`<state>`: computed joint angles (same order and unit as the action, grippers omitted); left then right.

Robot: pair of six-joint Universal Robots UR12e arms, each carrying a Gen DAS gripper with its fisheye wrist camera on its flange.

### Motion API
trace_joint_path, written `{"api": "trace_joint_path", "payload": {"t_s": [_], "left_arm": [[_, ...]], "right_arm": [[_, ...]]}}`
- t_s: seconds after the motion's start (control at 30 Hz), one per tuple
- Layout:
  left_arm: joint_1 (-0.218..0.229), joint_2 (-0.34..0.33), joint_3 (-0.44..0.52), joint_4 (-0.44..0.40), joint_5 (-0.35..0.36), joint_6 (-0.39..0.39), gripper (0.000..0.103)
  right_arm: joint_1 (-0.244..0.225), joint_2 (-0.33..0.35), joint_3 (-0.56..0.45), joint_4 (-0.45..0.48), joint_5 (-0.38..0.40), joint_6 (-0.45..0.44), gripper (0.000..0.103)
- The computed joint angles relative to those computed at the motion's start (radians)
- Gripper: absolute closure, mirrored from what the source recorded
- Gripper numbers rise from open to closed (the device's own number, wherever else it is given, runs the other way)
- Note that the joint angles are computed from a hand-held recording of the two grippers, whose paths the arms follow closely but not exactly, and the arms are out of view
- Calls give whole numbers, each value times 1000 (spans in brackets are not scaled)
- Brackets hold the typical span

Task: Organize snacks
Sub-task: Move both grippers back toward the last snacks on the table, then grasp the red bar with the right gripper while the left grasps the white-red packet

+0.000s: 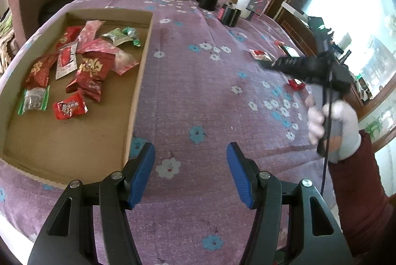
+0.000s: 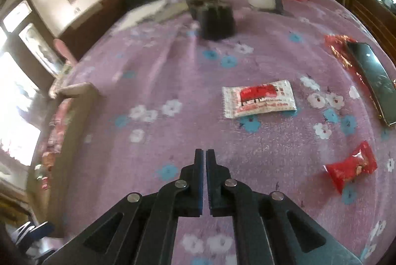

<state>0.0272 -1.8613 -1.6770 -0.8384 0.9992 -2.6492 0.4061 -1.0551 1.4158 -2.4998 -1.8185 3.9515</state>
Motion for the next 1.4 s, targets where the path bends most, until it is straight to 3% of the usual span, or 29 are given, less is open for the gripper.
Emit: {"api": "trace_joint_path", "payload": {"t_s": [0.07, 0.1, 0.13, 0.3, 0.37, 0.43, 0.5, 0.53, 0.67, 0.7, 0.8, 0.87, 0.93, 1.0, 1.07, 1.23, 1.4], "left_arm": [[-4, -4, 4, -9, -1, -4, 44], [-6, -5, 6, -17, -4, -3, 44], [-8, -6, 7, -22, -4, 1, 44], [-13, 0, 3, -33, 8, 16, 44], [-12, 2, 2, -30, 15, 14, 44], [-8, 2, 1, -25, 14, 7, 44], [-4, 0, 1, -19, 11, -1, 44], [-3, -2, 4, -20, 9, -7, 44], [-3, -11, 12, -40, -1, -12, 44], [-5, -12, 13, -46, -1, -8, 44], [-6, -13, 15, -66, -10, 13, 44], [-5, -11, 13, -67, -23, 24, 44], [-3, -11, 11, -64, -42, 29, 44], [-3, -11, 7, -57, -59, 30, 44], [-5, -14, 10, -78, -80, 39, 44], [-29, -18, 27, -143, -63, 72, 44], [-40, -9, 27, -152, -39, 75, 44]], "right_arm": [[0, -23, 24, -18, -97, 74, 80], [-5, -32, 31, -9, -144, 128, 56], [-13, -36, 38, -4, -165, 166, 45], [-40, -4, -9, 103, -206, 223, 45], [-47, 16, -38, 138, -189, 226, 46], [-49, 38, -72, 184, -177, 205, 59], [-41, 57, -102, 211, -190, 138, 78], [-35, 63, -109, 207, -192, 94, 82], [2, 79, -133, 215, -176, -78, 84], [8, 76, -128, 207, -152, -105, 81], [3, 22, -37, 51, 70, -147, 84], [2, -26, 37, -61, 77, -106, 82], [16, -77, 106, -130, -52, -28, 64], [24, -130, 177, -146, -188, 76, 53], [17, -174, 234, -116, -238, 183, 53], [-7, -225, 328, -103, -193, 379, 53], [-19, -198, 328, -146, -160, 419, 53]]}}
